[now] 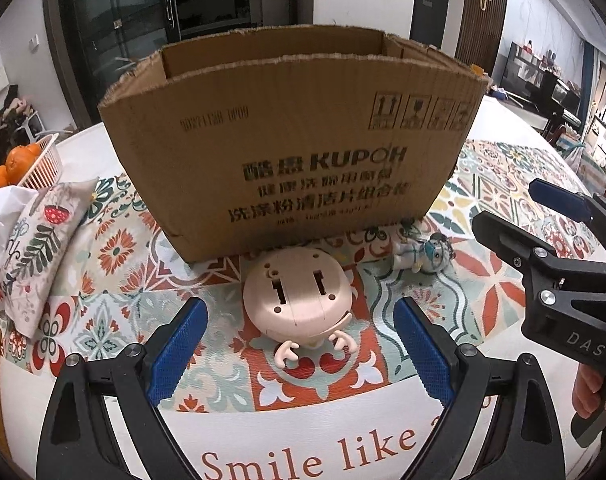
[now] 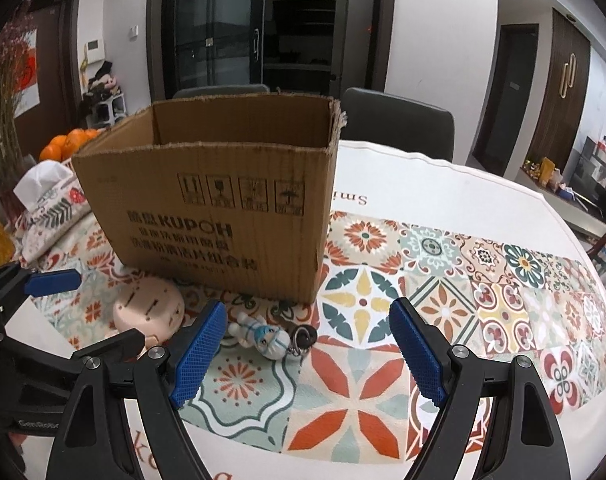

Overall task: Organize rigid objects
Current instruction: 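Grasp the pink round doll with the left tool while the right tool grasps the blue-white figurine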

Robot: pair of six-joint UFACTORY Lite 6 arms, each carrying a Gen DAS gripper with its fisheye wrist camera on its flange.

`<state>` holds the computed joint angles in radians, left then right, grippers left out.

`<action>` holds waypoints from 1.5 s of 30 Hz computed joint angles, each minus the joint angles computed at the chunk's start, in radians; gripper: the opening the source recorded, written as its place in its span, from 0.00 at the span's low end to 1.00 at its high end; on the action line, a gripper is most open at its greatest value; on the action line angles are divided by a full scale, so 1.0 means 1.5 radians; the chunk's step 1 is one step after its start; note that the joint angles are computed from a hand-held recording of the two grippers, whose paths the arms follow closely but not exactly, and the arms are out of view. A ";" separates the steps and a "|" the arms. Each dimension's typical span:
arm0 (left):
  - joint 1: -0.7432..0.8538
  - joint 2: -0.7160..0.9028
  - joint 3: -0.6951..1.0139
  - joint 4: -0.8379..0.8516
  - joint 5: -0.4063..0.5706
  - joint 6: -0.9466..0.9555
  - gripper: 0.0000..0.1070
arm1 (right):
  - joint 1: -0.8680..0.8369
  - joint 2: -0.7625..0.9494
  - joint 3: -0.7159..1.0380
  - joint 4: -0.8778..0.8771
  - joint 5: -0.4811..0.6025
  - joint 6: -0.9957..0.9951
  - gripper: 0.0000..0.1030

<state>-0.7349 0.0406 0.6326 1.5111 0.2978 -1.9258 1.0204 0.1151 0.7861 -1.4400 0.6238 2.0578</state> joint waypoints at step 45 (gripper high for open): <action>0.118 0.251 0.154 0.413 -0.079 -0.322 0.80 | -0.167 0.286 0.174 -0.185 -0.261 -0.028 0.55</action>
<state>-0.5585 0.4175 0.8641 2.1312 0.1793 -2.4086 0.7704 0.5448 1.0465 -1.7177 0.2315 2.0164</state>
